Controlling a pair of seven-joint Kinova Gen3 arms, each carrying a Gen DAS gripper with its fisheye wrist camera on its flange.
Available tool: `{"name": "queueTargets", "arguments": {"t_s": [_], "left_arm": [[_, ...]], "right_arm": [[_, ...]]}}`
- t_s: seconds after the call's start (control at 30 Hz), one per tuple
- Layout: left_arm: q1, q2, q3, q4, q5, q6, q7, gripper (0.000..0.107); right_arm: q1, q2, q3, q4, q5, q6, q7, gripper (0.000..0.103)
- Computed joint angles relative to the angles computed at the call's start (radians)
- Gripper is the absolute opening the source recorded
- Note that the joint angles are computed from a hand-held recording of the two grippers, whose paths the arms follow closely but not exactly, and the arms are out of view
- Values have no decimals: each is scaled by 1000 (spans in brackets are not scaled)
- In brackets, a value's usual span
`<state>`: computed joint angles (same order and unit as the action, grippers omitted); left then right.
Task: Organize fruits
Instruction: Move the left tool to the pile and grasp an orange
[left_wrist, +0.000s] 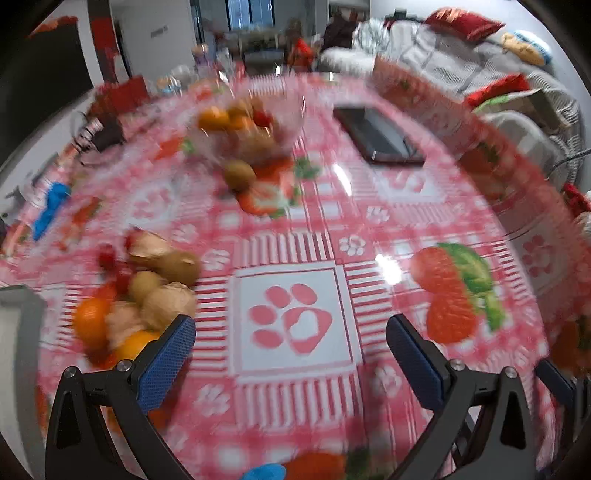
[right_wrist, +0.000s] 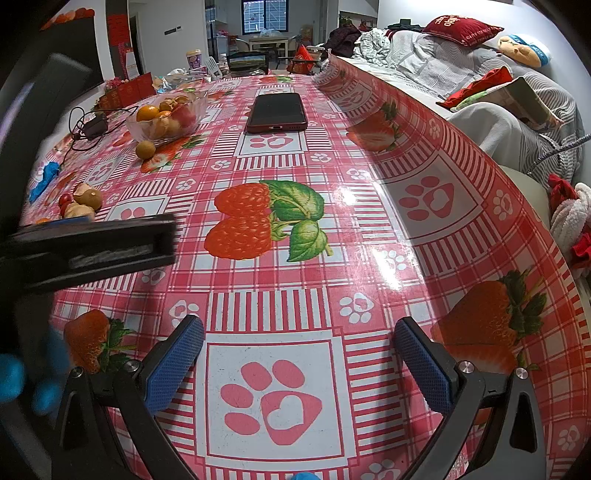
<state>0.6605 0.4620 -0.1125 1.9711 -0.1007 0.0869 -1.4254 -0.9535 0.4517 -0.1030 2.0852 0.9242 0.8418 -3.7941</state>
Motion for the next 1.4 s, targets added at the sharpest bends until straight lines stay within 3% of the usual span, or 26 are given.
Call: {"name": "queueTargets", "arguments": {"t_s": [0.1, 0.2, 0.27, 0.37, 0.43, 0.57, 0.63, 0.7, 0.77, 0.87, 0.93, 1.03, 1.1, 1.13, 1.3, 1.4], "left_arm": [[3, -121, -35, 134, 10, -122, -60, 103], [-90, -184, 4, 218, -27, -204, -54, 103], [-170, -175, 51, 220, -73, -184, -30, 103], [-210, -110, 50, 163, -63, -84, -37, 103], [-270, -84, 98, 151, -66, -68, -20, 103], [-269, -37, 94, 111, -94, -32, -10, 103], [-339, -11, 160, 95, -28, -8, -71, 103], [-409, -5, 212, 114, 37, -48, -135, 103], [-422, -8, 220, 124, 84, -64, -202, 103], [-368, -6, 165, 82, 194, 14, -301, 103], [-350, -5, 145, 62, 238, 47, -336, 98], [-393, -20, 198, 83, 243, 26, -376, 76], [-446, -26, 256, 92, 220, 25, -381, 49], [-462, -34, 273, 96, 222, 33, -395, 42], [-528, -53, 304, 123, 288, 46, -498, 41], [-639, -65, 375, 152, 315, 45, -568, 41]], "right_arm": [[0, 0, 0, 1, 1, 0, -1, 103], [0, 0, 0, 1, 1, 0, -1, 103], [0, 0, 0, 1, 1, 0, -1, 103], [0, 0, 0, 0, 1, 0, -1, 103], [0, 0, 0, 0, 1, 0, -1, 103], [0, 0, -1, 0, 0, 1, 0, 103], [0, 0, -1, 0, 1, 1, -1, 103], [0, 0, -1, 0, 1, 1, -1, 103], [0, 0, -1, 0, 1, 1, -1, 103], [0, 0, -1, 0, 1, 1, -1, 103], [0, 0, -1, 0, 0, 1, 0, 103], [0, 0, -1, 0, 0, 1, -1, 103], [0, 0, -1, 0, 1, 1, -1, 103], [0, 0, -1, 0, 1, 1, -1, 103], [2, 0, -2, -1, -3, 1, 3, 103], [36, -8, -29, -23, -54, 18, 53, 103]]}}
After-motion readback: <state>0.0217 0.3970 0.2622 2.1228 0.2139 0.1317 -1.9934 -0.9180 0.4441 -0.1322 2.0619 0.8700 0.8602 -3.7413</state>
